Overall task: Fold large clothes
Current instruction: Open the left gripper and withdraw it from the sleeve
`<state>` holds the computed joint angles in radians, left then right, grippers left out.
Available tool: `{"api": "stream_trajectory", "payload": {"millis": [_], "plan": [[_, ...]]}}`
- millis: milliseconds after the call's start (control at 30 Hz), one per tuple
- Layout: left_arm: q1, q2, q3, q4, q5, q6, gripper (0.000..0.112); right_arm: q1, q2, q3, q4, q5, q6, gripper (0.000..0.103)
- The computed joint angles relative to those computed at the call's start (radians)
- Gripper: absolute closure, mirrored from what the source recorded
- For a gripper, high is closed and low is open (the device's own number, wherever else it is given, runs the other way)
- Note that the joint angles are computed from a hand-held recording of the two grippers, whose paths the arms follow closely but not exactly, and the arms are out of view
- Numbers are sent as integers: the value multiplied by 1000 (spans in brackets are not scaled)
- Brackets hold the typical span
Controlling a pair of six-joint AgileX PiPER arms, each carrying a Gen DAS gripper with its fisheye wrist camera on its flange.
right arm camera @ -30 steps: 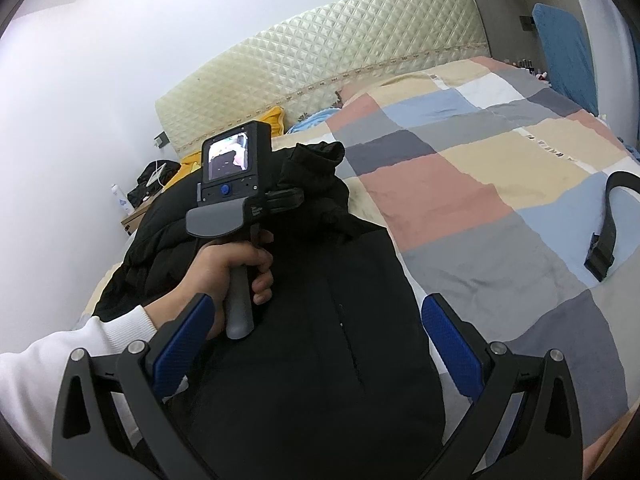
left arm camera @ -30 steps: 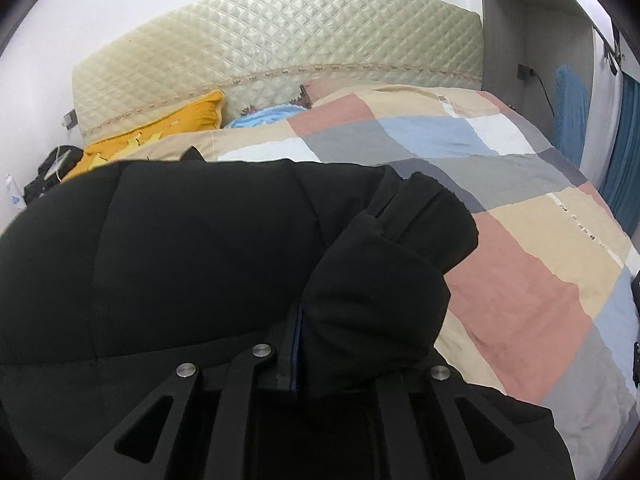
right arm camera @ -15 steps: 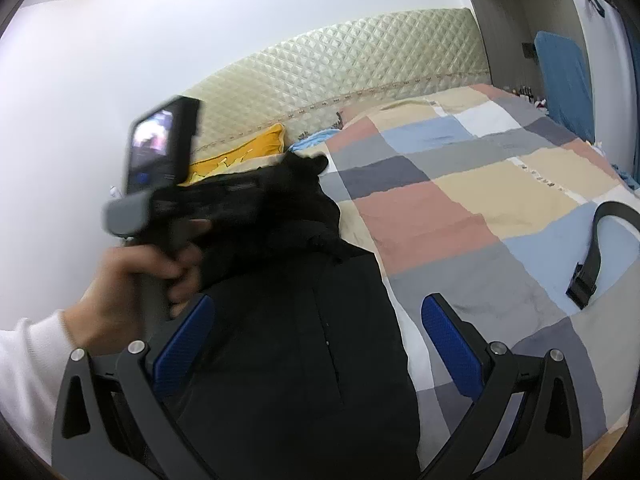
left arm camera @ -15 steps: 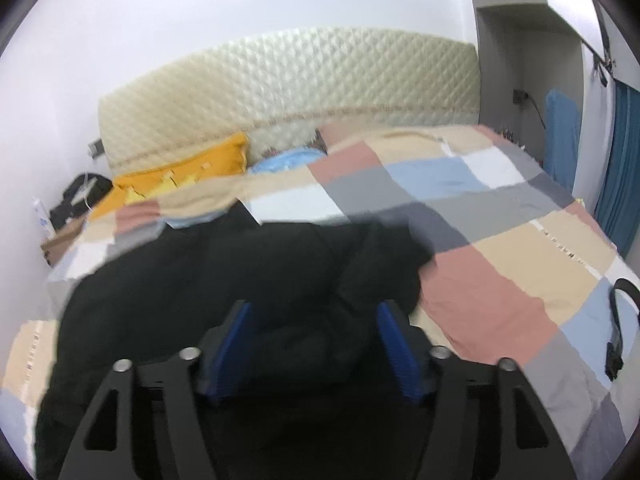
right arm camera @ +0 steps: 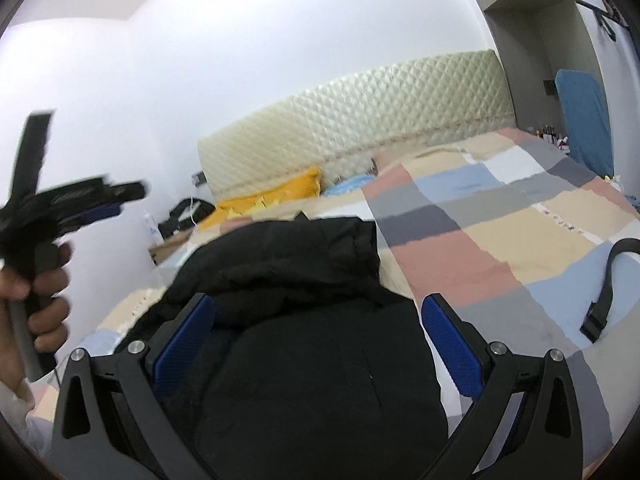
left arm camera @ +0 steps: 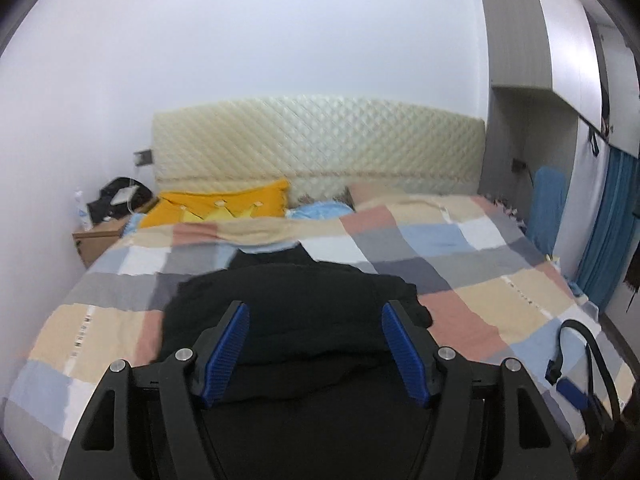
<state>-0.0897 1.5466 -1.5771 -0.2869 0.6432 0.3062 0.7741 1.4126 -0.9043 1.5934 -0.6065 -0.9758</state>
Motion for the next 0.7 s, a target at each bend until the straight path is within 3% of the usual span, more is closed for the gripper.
{"api": "stream_trajectory", "payload": {"millis": [133, 367, 533, 700], "plan": [[155, -86, 43, -127, 66, 116, 44, 53, -19, -7, -27, -50, 4, 0], [395, -201, 185, -352, 99, 391, 44, 127, -27, -42, 67, -103, -106, 0], [511, -293, 376, -474, 37, 609, 44, 199, -14, -61, 79, -138, -145, 0], [660, -281, 479, -636, 106, 804, 44, 241, 27, -89, 142, -163, -237, 0]]}}
